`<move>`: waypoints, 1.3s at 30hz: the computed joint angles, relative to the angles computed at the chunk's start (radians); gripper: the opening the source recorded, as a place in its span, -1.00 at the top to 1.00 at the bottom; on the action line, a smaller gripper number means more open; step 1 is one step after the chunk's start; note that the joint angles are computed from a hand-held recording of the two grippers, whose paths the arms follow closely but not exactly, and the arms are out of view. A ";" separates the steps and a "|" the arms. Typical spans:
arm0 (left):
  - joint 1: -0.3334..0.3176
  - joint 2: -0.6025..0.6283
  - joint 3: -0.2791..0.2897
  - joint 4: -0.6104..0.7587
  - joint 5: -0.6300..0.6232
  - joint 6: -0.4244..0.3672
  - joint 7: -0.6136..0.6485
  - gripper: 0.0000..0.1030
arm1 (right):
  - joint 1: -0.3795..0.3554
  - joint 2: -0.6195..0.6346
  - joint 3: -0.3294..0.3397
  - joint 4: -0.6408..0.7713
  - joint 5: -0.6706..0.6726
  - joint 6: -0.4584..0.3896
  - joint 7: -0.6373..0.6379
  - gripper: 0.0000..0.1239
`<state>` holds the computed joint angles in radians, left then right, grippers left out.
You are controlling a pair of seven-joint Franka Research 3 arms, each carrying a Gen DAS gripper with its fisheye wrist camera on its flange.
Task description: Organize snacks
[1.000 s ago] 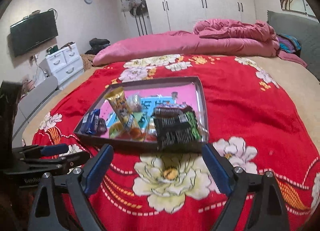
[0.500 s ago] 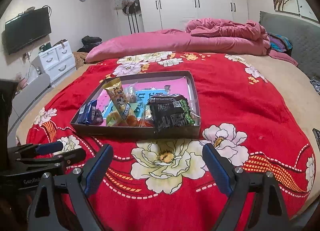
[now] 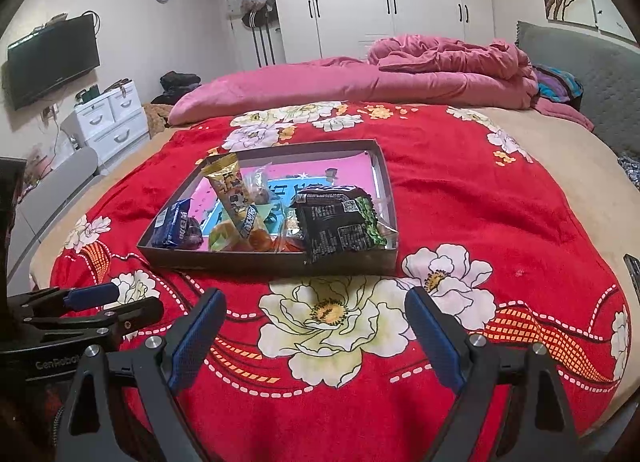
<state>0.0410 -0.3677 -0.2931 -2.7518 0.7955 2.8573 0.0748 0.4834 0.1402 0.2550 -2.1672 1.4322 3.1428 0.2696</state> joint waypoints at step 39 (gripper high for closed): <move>-0.012 0.027 0.023 0.013 0.023 -0.031 -0.007 -0.41 | -0.020 0.021 0.017 0.011 -0.028 0.015 0.029 -0.47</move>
